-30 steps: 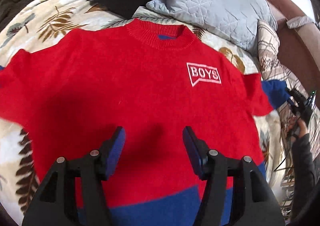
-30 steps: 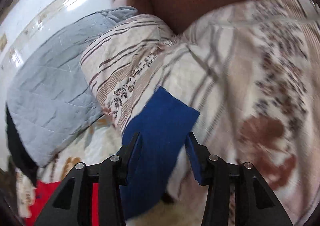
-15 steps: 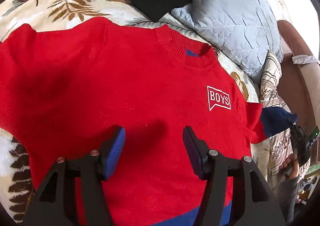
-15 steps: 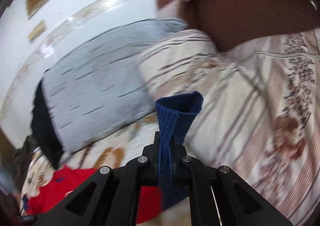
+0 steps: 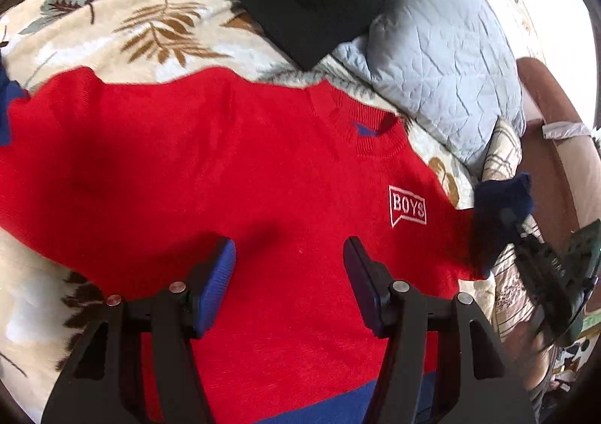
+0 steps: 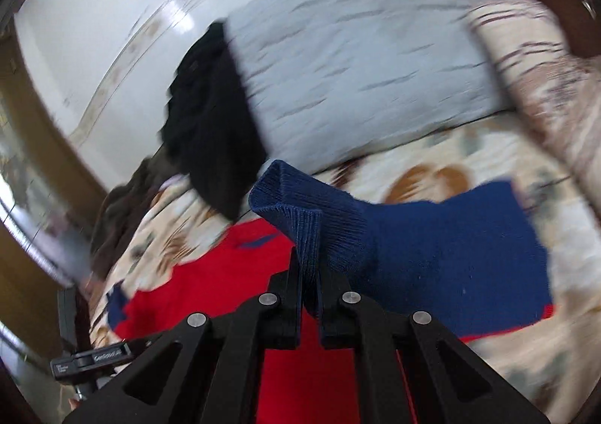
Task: Fold small clothes
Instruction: 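Lift the blue sleeve cuff with the right tool toward the sweater chest, then lay the sleeve across the red chest and open the right tool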
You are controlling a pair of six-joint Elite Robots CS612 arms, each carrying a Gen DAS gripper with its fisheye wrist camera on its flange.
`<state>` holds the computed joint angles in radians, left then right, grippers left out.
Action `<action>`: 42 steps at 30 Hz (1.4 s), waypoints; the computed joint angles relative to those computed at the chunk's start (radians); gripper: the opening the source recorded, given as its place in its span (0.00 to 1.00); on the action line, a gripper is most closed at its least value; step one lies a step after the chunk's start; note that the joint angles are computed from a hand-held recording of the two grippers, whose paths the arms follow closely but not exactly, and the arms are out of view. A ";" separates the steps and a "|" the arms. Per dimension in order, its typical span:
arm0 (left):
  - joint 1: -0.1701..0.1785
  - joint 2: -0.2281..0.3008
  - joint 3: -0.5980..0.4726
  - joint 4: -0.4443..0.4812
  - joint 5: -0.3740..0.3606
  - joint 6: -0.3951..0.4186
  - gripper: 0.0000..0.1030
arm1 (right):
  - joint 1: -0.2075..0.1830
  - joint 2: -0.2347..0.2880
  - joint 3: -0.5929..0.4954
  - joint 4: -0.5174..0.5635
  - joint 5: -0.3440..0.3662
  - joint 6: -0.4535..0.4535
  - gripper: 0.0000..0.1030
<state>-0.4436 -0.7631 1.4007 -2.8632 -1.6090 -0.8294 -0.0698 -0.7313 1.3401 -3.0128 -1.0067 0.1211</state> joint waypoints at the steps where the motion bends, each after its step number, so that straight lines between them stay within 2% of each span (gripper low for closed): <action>1: 0.002 -0.003 0.005 -0.008 0.002 -0.003 0.57 | 0.015 0.003 -0.007 0.023 0.011 -0.016 0.04; 7: 0.019 -0.014 0.034 -0.071 -0.025 -0.030 0.57 | 0.086 0.026 -0.043 0.138 0.070 -0.106 0.04; 9: 0.024 -0.014 0.041 -0.094 -0.036 -0.042 0.57 | 0.112 0.033 -0.054 0.193 0.068 -0.145 0.05; 10: 0.027 -0.013 0.043 -0.102 -0.043 -0.047 0.57 | 0.123 0.036 -0.058 0.225 0.053 -0.159 0.11; 11: 0.029 -0.010 0.042 -0.111 -0.056 -0.050 0.57 | 0.131 0.041 -0.066 0.281 0.044 -0.178 0.13; 14: 0.033 0.003 0.028 -0.099 -0.105 -0.046 0.57 | 0.143 0.046 -0.098 0.490 0.025 -0.251 0.16; 15: 0.033 0.008 0.024 -0.100 -0.123 -0.045 0.57 | 0.137 0.039 -0.087 0.500 0.042 -0.263 0.17; 17: 0.034 0.023 0.005 -0.093 -0.178 -0.040 0.57 | 0.112 0.018 -0.046 0.440 0.101 -0.248 0.25; 18: 0.034 0.029 -0.003 -0.089 -0.196 -0.036 0.58 | 0.092 0.007 -0.024 0.392 0.129 -0.221 0.34; 19: 0.033 0.036 -0.013 -0.080 -0.218 -0.030 0.63 | 0.077 -0.001 -0.008 0.353 0.134 -0.191 0.41; 21: 0.028 0.051 -0.037 -0.048 -0.255 -0.016 0.70 | 0.039 -0.010 0.019 0.266 0.135 -0.106 0.44; 23: 0.024 0.071 -0.059 -0.040 -0.288 -0.029 0.69 | -0.004 -0.012 0.030 0.218 0.099 -0.015 0.44; 24: 0.019 0.075 -0.058 -0.062 -0.269 -0.053 0.65 | -0.017 -0.012 0.036 0.201 0.081 0.013 0.44; 25: 0.014 0.076 -0.054 -0.090 -0.240 -0.073 0.38 | -0.040 -0.014 0.051 0.172 0.058 0.059 0.44; 26: 0.009 0.076 -0.055 -0.100 -0.209 -0.076 0.16 | -0.056 -0.015 0.062 0.151 0.052 0.094 0.44; 27: 0.008 0.076 -0.058 -0.097 -0.194 -0.073 0.03 | -0.077 -0.015 0.079 0.121 0.056 0.147 0.44; 29: 0.003 0.063 -0.034 -0.155 -0.123 -0.112 0.03 | -0.101 -0.008 0.095 0.082 0.078 0.213 0.44; 32: 0.000 0.043 -0.010 -0.182 -0.050 -0.114 0.03 | -0.123 0.008 0.106 0.052 0.165 0.267 0.44; 33: 0.000 0.040 -0.004 -0.188 -0.037 -0.115 0.03 | -0.130 0.019 0.103 0.057 0.218 0.272 0.45; 36: 0.008 0.045 -0.006 -0.178 -0.052 -0.134 0.03 | -0.130 0.059 0.072 0.067 0.312 0.329 0.45; 39: 0.012 0.053 -0.012 -0.172 -0.066 -0.148 0.03 | -0.124 0.094 0.045 0.022 0.347 0.424 0.44; 40: 0.012 0.054 -0.011 -0.174 -0.067 -0.151 0.03 | -0.121 0.107 0.035 -0.022 0.334 0.483 0.39; 41: 0.013 0.054 -0.010 -0.172 -0.072 -0.151 0.03 | -0.120 0.114 0.028 -0.060 0.314 0.532 0.28; 42: 0.013 0.053 -0.010 -0.168 -0.071 -0.148 0.03 | -0.120 0.125 0.018 -0.122 0.307 0.593 0.07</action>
<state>-0.4307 -0.7096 1.3904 -3.0309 -1.6804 -0.9774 -0.1899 -0.6062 1.3584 -3.1344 -0.7000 0.7146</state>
